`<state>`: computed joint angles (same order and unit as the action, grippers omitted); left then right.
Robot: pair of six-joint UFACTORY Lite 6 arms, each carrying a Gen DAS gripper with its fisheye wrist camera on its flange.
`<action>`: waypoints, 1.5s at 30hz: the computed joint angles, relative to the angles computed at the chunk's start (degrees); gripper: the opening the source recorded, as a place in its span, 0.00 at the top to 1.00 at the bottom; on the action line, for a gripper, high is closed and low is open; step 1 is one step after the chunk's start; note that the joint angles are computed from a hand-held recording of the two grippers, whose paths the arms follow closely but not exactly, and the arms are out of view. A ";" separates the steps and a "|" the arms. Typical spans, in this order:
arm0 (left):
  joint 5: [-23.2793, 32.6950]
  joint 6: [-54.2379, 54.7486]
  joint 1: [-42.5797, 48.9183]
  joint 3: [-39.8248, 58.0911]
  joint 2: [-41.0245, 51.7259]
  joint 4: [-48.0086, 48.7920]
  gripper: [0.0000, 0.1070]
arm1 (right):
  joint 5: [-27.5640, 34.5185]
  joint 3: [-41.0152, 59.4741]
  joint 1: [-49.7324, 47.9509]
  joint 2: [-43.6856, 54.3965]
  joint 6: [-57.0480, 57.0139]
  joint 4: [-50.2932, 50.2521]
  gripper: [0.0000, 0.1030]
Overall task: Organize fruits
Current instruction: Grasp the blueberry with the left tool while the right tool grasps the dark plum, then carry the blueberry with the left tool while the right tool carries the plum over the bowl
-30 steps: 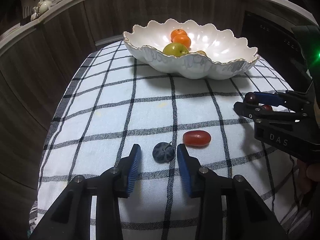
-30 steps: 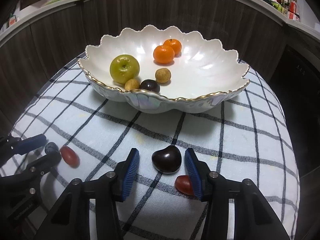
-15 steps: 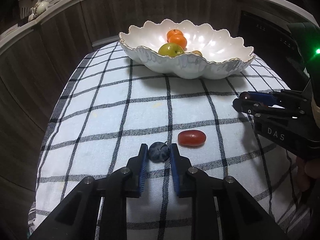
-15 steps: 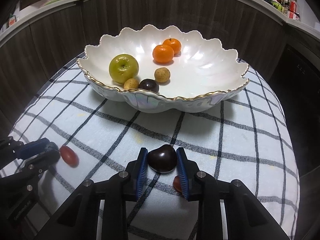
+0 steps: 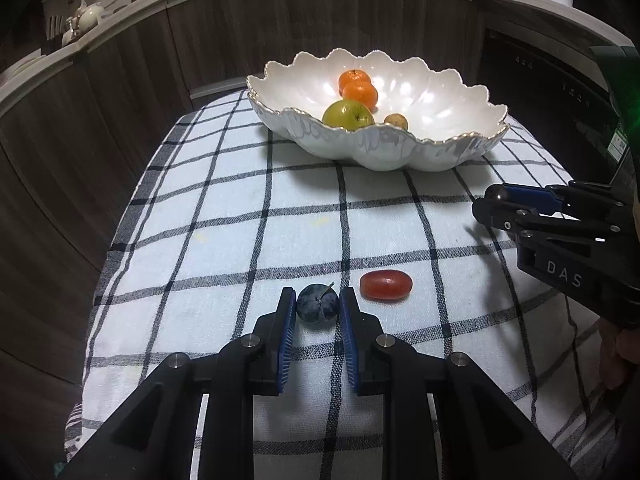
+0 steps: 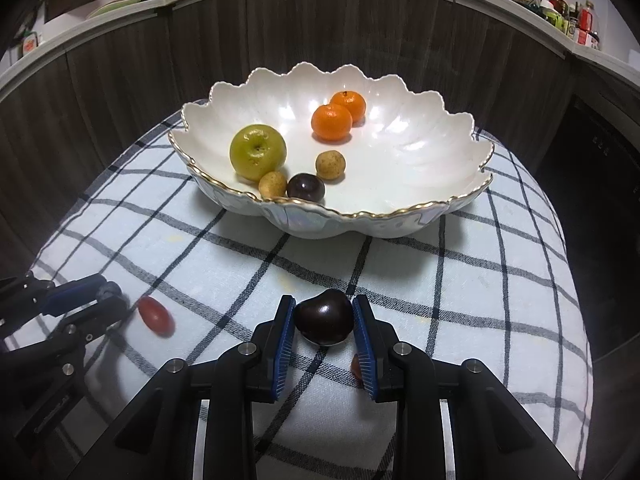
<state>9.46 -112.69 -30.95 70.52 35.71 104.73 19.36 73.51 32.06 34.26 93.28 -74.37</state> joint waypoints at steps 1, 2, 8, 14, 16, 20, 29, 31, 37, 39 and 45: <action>0.16 0.06 -0.08 -0.17 -0.24 -0.10 0.79 | 0.08 -0.29 0.06 -0.48 0.00 0.01 0.70; 0.28 0.49 -0.15 -0.29 -0.48 -0.53 0.79 | 0.17 -0.56 0.15 -0.96 0.06 0.00 0.70; 0.59 3.83 -0.39 -0.70 -2.03 -4.04 0.79 | 0.82 -1.88 0.58 -3.41 0.55 -0.50 0.70; 1.35 9.20 -0.94 -0.20 -3.36 -9.42 0.79 | 1.04 -2.86 0.40 -5.84 1.03 -1.02 0.70; 1.43 11.50 -1.03 0.17 -3.72 -11.78 0.79 | 1.20 -3.07 0.30 -6.68 0.80 -0.88 0.70; 1.90 17.43 -1.25 1.70 -4.07 -17.54 0.79 | 1.51 -3.70 0.17 -8.50 0.82 -0.87 0.70; 2.63 34.59 -1.59 7.78 -2.92 -33.96 0.79 | 2.16 -3.43 -1.07 -11.37 -0.85 0.19 0.70; 2.79 38.80 -1.50 9.60 -2.23 -37.95 0.79 | 2.15 -3.12 -1.55 -11.71 -1.74 0.84 0.70; 4.34 51.42 -1.21 16.53 0.64 -49.90 0.79 | 1.89 -0.74 -3.17 -12.00 -6.05 3.92 0.70; 5.00 56.14 -0.87 19.66 2.17 -54.46 0.79 | 1.77 0.62 -3.81 -11.61 -7.73 4.98 0.70; 7.94 66.21 0.06 29.96 7.57 -63.61 0.79 | 1.90 6.47 -6.03 -8.86 -12.92 8.69 0.70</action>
<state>17.40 -46.48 -30.89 100.47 43.28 41.12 21.26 79.98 26.03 25.40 80.36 -65.67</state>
